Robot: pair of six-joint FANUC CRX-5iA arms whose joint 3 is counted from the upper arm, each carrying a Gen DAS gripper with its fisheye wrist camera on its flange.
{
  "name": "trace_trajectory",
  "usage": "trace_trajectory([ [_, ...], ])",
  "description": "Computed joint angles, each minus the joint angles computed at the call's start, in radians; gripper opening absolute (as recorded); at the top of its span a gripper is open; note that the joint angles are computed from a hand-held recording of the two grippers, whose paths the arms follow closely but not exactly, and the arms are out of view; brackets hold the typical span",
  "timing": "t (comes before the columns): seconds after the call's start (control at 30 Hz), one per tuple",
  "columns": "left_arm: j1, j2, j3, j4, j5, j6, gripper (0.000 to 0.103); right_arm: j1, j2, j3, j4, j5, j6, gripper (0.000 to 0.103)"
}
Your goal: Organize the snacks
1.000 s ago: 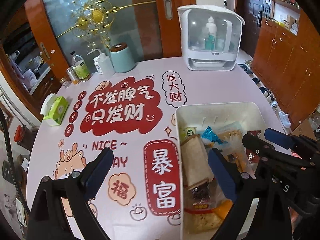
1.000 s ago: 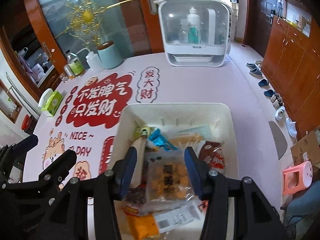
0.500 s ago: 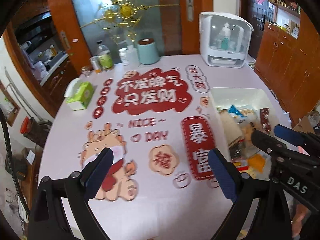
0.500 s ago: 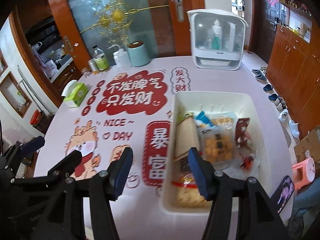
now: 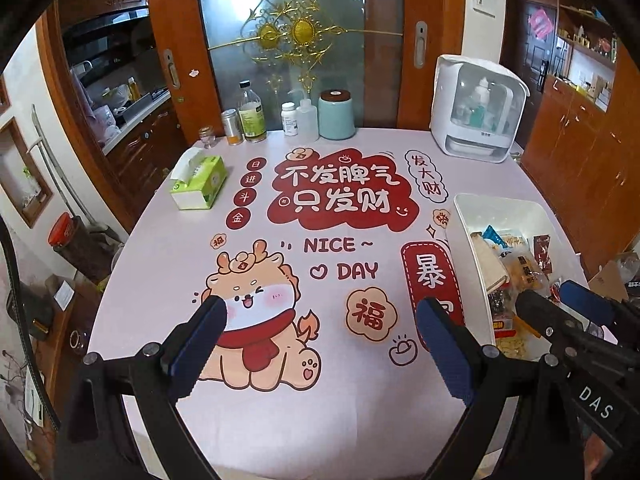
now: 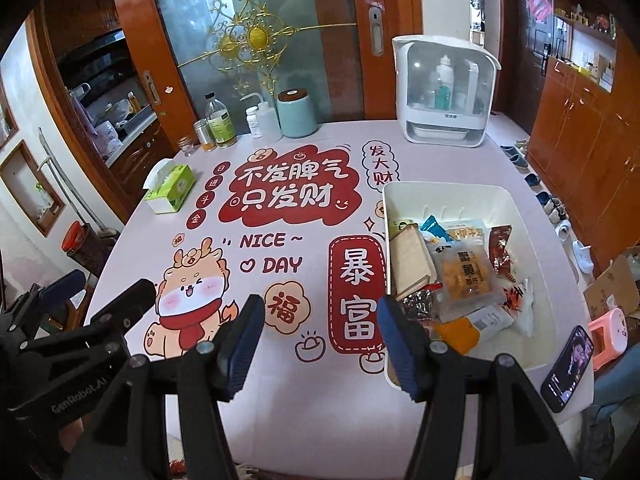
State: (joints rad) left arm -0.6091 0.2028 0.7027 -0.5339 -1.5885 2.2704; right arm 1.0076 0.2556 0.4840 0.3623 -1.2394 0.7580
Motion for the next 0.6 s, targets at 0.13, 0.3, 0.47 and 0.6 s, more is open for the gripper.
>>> trace_trajectory([
  [0.13,0.008,-0.008,-0.012,0.018,0.002,-0.004,0.095,0.009,-0.001,0.001,0.011,-0.009,-0.013,0.059],
  [0.3,0.013,-0.008,-0.015,0.032,0.007,-0.013,0.095,0.014,0.002,0.008,0.013,-0.018,-0.009,0.059],
  [0.47,0.015,-0.008,-0.017,0.038,0.012,-0.012,0.095,0.020,0.002,0.008,0.026,-0.018,-0.011,0.059],
  [0.6,0.014,-0.003,-0.012,0.040,0.013,-0.009,0.095,0.019,0.006,0.019,0.028,-0.025,0.003,0.059],
])
